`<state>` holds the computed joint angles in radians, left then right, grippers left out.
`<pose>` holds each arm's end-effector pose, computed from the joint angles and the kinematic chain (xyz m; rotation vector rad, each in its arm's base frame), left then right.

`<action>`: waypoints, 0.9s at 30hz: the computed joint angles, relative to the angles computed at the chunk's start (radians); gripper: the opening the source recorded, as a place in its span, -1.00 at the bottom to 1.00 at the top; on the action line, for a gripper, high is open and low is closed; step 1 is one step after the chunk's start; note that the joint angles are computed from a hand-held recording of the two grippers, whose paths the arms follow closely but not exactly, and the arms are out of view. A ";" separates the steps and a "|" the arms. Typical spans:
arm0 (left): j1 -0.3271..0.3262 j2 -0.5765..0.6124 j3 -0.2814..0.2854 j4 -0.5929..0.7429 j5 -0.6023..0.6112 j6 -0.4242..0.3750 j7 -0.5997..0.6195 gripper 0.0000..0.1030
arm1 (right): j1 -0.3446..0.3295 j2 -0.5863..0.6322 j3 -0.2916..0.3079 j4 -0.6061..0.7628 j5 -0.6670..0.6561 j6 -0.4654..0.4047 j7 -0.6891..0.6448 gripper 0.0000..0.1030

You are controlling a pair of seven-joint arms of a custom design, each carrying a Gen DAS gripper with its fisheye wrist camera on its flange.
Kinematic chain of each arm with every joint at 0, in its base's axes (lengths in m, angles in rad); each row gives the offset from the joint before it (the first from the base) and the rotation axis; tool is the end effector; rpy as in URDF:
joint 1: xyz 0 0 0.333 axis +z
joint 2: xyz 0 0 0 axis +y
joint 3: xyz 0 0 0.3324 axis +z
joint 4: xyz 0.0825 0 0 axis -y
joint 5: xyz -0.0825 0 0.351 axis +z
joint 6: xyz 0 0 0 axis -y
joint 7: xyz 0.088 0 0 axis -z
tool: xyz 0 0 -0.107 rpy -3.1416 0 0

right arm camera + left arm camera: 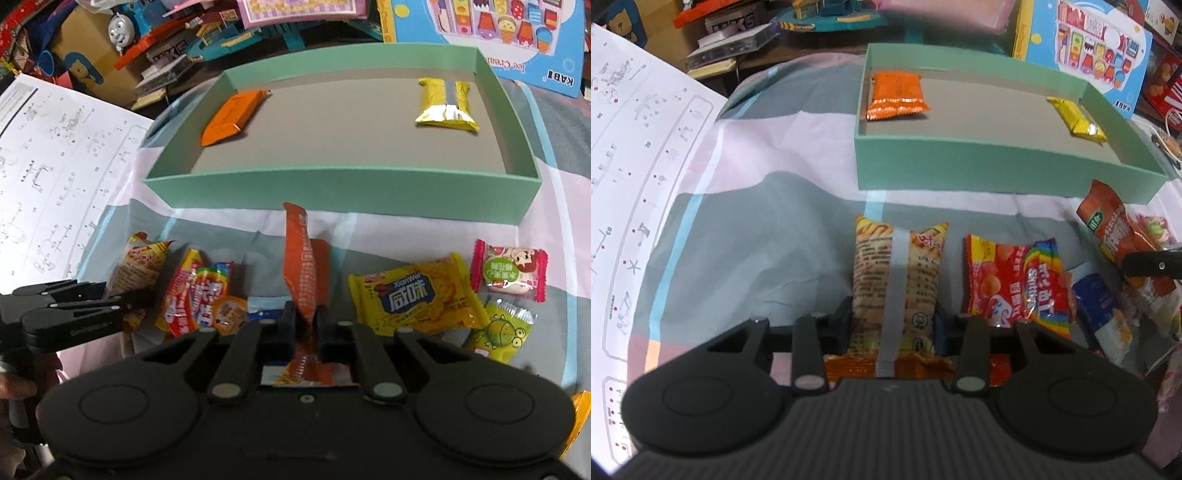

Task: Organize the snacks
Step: 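Lower the beige bag beside the orange bag with the left tool while the right tool releases the pouch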

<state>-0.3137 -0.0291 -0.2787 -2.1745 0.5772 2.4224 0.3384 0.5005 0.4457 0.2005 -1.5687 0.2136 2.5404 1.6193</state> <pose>0.4377 -0.2930 0.4673 -2.1348 1.6562 -0.4408 0.5520 0.4287 0.4773 -2.1796 1.3436 0.0164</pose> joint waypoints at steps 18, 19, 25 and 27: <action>0.014 -0.002 -0.007 0.136 0.034 -0.042 0.051 -0.23 | -0.024 -0.040 -0.019 0.048 0.019 0.064 0.006 -0.81; 0.015 0.013 -0.003 0.159 0.039 -0.047 0.059 -0.23 | -0.022 -0.026 -0.025 0.074 0.010 0.060 0.020 -0.81; 0.012 0.154 0.044 0.348 0.052 -0.053 0.131 -0.22 | -0.011 0.109 -0.065 0.302 -0.061 -0.004 0.100 -0.81; 0.004 0.214 0.064 0.425 0.050 -0.058 0.161 -0.22 | -0.004 0.179 -0.083 0.415 -0.089 -0.048 0.131 -0.81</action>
